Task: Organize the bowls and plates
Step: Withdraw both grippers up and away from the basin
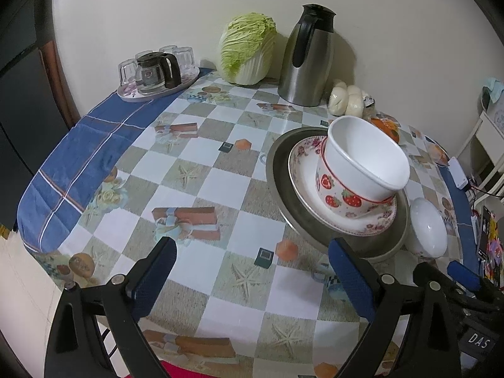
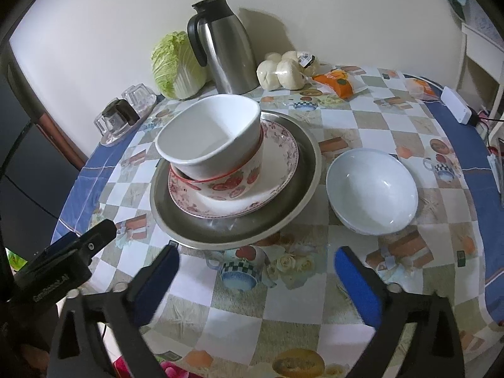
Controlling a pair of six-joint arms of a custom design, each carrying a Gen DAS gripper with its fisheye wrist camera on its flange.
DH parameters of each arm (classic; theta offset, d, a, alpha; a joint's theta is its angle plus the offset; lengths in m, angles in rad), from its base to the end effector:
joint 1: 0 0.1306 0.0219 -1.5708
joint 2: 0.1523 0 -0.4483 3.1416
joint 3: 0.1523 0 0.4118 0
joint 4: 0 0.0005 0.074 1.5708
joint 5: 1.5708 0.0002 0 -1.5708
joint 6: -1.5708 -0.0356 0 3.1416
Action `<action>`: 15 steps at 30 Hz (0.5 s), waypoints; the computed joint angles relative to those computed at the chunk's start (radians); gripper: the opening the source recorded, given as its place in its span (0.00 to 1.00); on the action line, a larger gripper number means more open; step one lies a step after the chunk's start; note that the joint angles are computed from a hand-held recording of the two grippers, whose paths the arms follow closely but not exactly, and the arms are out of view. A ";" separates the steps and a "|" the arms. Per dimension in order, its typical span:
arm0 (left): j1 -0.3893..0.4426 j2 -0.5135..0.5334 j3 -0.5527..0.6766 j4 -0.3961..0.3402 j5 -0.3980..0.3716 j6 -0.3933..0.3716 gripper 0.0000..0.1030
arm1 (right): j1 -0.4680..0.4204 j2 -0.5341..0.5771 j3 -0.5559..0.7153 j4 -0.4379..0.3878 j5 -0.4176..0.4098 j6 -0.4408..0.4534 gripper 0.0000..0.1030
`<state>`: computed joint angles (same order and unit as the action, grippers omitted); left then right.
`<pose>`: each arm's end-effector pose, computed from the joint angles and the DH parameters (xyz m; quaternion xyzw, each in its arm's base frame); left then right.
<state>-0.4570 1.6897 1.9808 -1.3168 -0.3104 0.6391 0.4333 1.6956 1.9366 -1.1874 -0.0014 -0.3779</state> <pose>0.5360 -0.2520 0.5883 -0.1279 0.9438 -0.0115 0.3046 0.5523 0.2550 0.5710 -0.0266 0.9513 0.1218 0.2820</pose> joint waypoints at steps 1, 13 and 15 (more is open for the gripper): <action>-0.001 -0.003 -0.004 0.001 0.000 0.003 0.95 | 0.002 -0.005 -0.006 0.003 0.005 0.001 1.00; -0.028 -0.028 -0.038 0.019 -0.037 0.033 0.95 | 0.001 -0.055 -0.070 0.028 0.009 0.009 1.00; -0.033 -0.035 -0.047 0.035 -0.043 0.038 0.95 | 0.000 -0.063 -0.080 0.033 0.009 0.013 1.00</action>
